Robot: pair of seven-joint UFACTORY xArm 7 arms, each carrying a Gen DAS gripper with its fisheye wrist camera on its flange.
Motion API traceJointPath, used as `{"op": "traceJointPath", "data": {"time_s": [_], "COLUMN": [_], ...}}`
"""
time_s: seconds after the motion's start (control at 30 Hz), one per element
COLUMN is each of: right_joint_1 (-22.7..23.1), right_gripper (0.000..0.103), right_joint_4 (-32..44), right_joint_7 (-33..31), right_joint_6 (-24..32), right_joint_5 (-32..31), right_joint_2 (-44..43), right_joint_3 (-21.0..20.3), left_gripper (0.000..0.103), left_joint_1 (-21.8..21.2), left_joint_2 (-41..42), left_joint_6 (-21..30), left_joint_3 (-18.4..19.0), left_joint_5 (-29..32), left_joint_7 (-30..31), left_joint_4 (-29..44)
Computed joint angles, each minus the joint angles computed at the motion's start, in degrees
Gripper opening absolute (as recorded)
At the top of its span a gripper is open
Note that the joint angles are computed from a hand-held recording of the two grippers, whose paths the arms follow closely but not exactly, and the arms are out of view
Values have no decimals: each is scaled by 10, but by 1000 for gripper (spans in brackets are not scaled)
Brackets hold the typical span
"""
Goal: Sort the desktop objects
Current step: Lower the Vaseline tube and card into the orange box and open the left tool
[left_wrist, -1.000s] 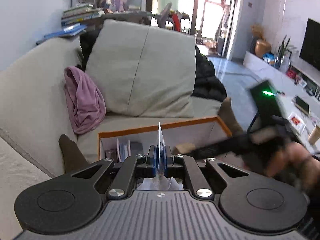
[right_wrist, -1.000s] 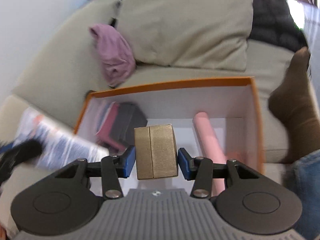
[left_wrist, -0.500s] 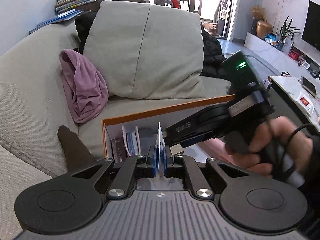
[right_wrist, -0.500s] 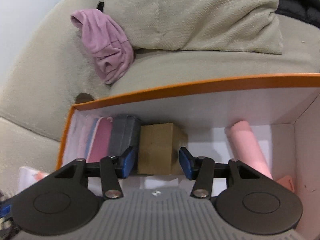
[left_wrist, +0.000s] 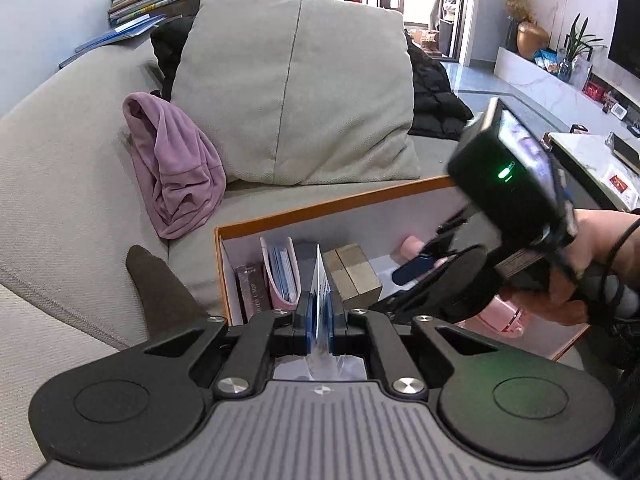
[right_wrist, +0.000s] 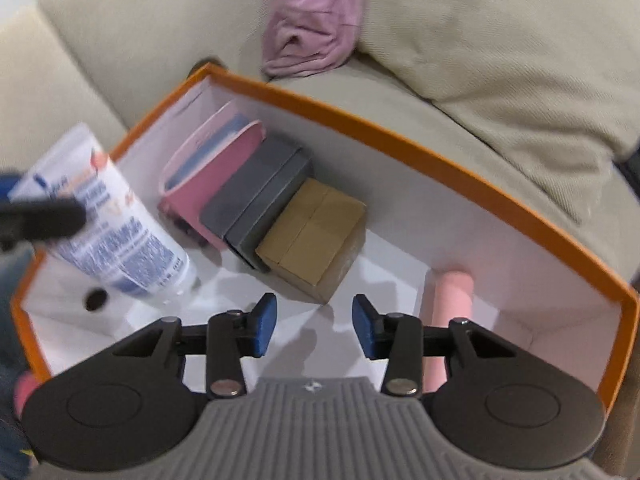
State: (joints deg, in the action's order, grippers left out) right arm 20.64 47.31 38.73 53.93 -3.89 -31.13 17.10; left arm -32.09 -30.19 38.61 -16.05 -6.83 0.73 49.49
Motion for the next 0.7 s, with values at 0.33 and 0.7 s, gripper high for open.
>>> {"op": "traceJointPath", "data": {"time_s": [0.33,0.7], "right_joint_1": [-8,-29], "right_gripper": [34,38], "right_joint_4": [-9,-13], "right_joint_7": [3,18], "right_joint_6": [-46,75], "right_joint_5": [-24,-58], "right_joint_2": [4,-122], "right_joint_3": [-1,24], "left_gripper": [7,7], "left_joint_1": [-13,-21], "left_joint_2": [2,108], "left_joint_6": [2,-66], "left_joint_3": [15,-20], "left_joint_5": [-24,-47], "left_joint_7": [15,-14], "left_joint_4": [0,70]}}
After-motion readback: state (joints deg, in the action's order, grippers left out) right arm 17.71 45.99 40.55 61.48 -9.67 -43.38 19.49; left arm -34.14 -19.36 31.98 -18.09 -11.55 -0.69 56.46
